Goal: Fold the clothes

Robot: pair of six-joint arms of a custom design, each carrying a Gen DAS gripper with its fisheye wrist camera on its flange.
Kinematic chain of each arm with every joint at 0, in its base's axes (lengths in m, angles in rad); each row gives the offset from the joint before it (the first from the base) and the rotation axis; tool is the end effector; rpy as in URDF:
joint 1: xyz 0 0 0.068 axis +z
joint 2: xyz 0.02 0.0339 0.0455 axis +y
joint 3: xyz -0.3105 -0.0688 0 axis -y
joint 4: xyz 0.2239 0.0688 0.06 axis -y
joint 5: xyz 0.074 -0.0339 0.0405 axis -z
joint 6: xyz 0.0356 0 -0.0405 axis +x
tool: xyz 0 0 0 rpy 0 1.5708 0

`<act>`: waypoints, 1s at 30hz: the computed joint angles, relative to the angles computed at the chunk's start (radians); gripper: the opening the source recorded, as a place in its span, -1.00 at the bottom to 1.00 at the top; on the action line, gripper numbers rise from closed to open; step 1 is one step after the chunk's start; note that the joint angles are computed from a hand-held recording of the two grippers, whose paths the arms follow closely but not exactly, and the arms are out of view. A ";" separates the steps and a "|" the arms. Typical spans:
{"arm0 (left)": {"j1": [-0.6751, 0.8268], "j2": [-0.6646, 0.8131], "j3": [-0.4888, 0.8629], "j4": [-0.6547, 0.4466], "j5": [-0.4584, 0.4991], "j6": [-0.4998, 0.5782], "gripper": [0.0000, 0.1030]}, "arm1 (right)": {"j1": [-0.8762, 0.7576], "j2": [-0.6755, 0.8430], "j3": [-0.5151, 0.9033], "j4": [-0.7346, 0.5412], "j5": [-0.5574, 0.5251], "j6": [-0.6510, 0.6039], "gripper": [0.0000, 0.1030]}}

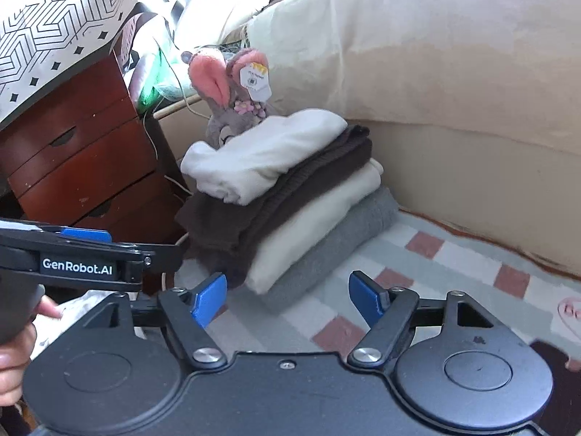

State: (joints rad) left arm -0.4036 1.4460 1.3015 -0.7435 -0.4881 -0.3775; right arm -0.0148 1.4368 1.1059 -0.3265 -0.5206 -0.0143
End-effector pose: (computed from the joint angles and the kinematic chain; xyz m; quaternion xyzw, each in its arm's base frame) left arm 0.2623 -0.0939 0.3669 -0.0690 0.9153 0.0869 0.3871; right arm 0.2930 0.0134 0.3411 -0.1133 0.8673 0.2248 0.4294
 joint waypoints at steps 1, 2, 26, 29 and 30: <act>-0.016 0.000 -0.002 -0.037 -0.022 -0.027 1.00 | -0.001 -0.013 -0.008 -0.016 0.003 0.007 0.54; -0.025 -0.001 -0.003 -0.063 -0.031 -0.043 1.00 | -0.002 -0.026 -0.014 -0.034 0.006 0.007 0.54; -0.177 0.033 0.011 -0.243 -0.117 -0.222 1.00 | 0.005 -0.120 -0.074 -0.105 0.114 0.025 0.57; -0.183 0.043 0.013 -0.250 -0.122 -0.239 1.00 | 0.002 -0.130 -0.082 -0.105 0.115 0.024 0.58; -0.182 0.049 0.015 -0.252 -0.119 -0.242 1.00 | 0.001 -0.135 -0.090 -0.099 0.112 0.027 0.58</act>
